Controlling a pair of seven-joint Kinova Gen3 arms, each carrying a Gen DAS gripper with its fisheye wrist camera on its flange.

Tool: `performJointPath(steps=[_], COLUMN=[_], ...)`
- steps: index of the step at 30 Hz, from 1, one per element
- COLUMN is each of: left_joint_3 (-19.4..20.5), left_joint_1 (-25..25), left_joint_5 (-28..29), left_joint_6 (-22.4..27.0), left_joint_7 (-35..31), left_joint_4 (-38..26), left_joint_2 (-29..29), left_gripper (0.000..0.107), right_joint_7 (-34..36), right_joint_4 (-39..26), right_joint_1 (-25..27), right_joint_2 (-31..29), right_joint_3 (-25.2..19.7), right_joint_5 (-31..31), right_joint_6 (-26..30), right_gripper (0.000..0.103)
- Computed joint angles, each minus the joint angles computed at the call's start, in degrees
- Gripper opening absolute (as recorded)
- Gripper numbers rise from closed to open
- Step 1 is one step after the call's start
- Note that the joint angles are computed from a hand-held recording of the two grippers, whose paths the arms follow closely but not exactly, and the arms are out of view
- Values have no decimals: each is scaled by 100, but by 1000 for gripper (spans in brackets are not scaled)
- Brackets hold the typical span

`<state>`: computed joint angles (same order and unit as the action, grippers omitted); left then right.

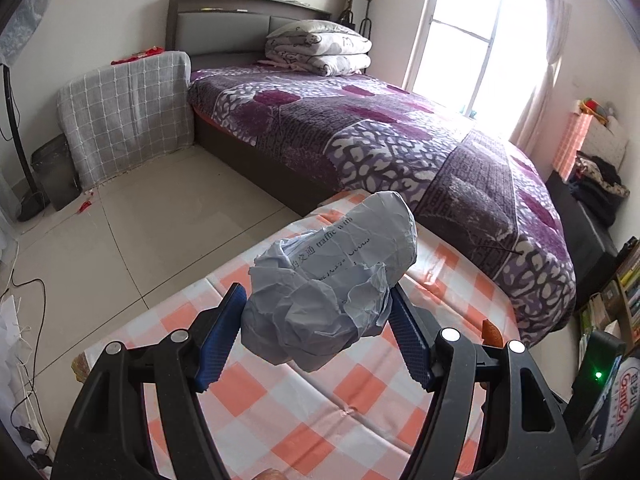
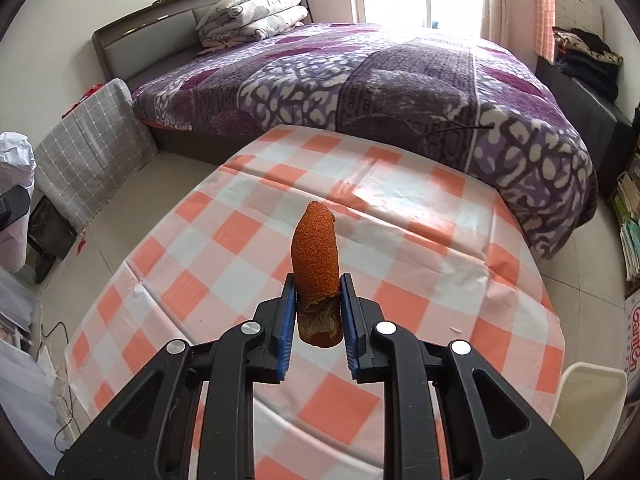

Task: Collect trash
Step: 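Carry the orange roll and the crumpled paper with both tools toward the bin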

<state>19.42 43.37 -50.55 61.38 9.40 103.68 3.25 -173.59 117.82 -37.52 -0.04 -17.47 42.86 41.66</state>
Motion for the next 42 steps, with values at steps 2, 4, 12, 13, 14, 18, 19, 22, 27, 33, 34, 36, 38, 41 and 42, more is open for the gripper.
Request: performJointPath(steps=[2, 4, 12, 13, 14, 18, 19, 22, 27, 33, 34, 36, 38, 41, 42], left_joint_3=[42, 25, -97, -112, -134, -249, -286, -376, -513, -668, -701, -753, -810, -906, -923], left_joint_1=[71, 148, 560, 646, 740, 1096, 1179, 1433, 1819, 2263, 2323, 2447, 2584, 2783, 2841], left_joint_5=[-1, 29, 117, 85, 51, -34, -44, -117, -210, -234, -219, -185, -147, -66, -26], left_joint_6=[17, -35, -132, -103, -64, 17, 30, 99, 145, 134, 113, 73, 32, -41, -75], left_joint_7=[7, 11, -95, -103, -110, -204, -220, -310, -465, -755, -816, -962, -1125, -1376, -1497], left_joint_4=[-76, -124, -451, -520, -591, -878, -932, -1143, -1506, -2024, -2088, -2258, -2439, -2704, -2816], left_joint_2=[117, 191, 560, 636, 713, 1000, 1046, 1227, 1492, 1852, 1897, 2017, 2147, 2337, 2421], left_gripper=[69, 69, 69, 69, 69, 69, 69, 69, 69, 69, 69, 69, 69, 69, 69], right_joint_7=[-56, -119, -35, -33, -36, 57, 125, 428, 763, 1418, 1523, 1766, 2006, 2402, 2519], right_joint_4=[247, 461, 1136, 1210, 1293, 1635, 1689, 1780, 1902, 1963, 1958, 1966, 1969, 1978, 1979], right_joint_1=[47, 151, 777, 864, 954, 1314, 1396, 1631, 2079, 2439, 2501, 2612, 2729, 2876, 2929], right_joint_2=[-228, -430, -1288, -1390, -1505, -1965, -2053, -2399, -2971, -3498, -3553, -3711, -3834, -4011, -4059], right_joint_3=[5, -58, -321, -370, -421, -449, -404, -167, -65, 356, 406, 564, 731, 1058, 1129], right_joint_5=[-112, -171, -576, -586, -594, -751, -830, -1075, -1196, -1556, -1609, -1729, -1846, -2015, -2065], right_joint_6=[-14, 11, 147, 170, 206, 194, 184, 188, 249, 371, 389, 468, 550, 666, 691], right_gripper=[20, 20, 20, 20, 20, 20, 20, 20, 20, 20, 20, 21, 21, 21, 21])
